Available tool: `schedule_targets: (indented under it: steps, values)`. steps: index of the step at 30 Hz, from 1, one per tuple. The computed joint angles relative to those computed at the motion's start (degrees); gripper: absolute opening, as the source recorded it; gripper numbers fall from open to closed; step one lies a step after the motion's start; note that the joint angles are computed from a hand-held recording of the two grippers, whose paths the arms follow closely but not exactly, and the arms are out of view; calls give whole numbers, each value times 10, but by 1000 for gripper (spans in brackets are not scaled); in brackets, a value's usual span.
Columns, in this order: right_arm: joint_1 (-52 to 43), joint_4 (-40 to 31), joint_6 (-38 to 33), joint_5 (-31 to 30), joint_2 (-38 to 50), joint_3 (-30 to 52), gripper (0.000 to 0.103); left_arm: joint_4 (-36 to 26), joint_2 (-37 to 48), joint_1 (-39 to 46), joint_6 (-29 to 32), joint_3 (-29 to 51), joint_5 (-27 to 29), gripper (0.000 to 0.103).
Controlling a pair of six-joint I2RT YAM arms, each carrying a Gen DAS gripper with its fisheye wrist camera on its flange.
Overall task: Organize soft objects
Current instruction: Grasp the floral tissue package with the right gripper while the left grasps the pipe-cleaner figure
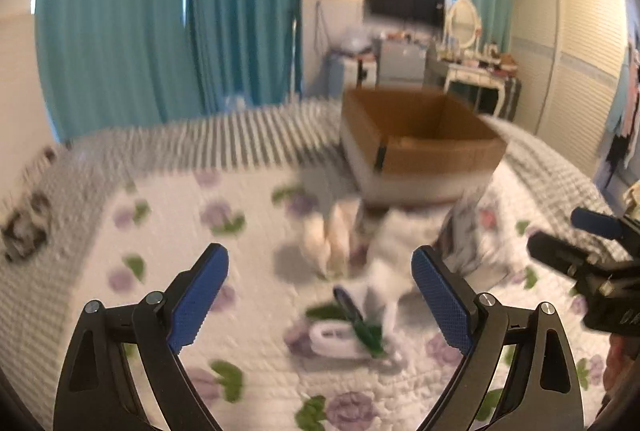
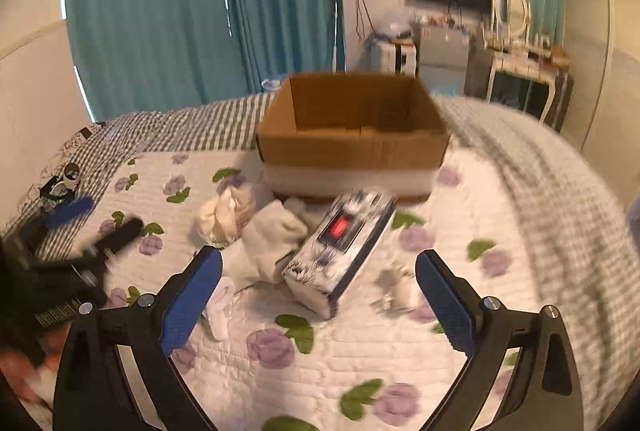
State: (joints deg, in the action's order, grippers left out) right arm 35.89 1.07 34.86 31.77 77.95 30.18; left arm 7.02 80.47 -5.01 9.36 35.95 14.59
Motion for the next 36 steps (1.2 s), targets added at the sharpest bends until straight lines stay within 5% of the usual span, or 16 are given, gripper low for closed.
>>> schedule_targets:
  steps: [2, 4, 11, 13, 19, 29, 36]
  values:
    - [-19, 51, -1, -16, 48, -5, 97, 37, 48, -16, 9, -11, -34, 94]
    - [-45, 101, -1, -51, 96, -7, 84, 54, 78, -30, 26, -12, -58, 94]
    - [-89, 185, 10, -102, 232, 28, 67, 22, 133, 8, 22, 10, 57, 94]
    - [-89, 203, 7, -96, 244, 24, 63, 20, 146, 2, 25, 11, 43, 94]
    - [-79, 218, 1, -79, 224, -2, 53, -12, 156, -28, 24, 13, 48, 94]
    - [-59, 206, 17, -70, 168, -43, 49, 26, 191, -69, 21, 3, 1, 93]
    - [-35, 180, 14, -49, 147, -53, 45, 45, 151, -71, 32, -36, -10, 65]
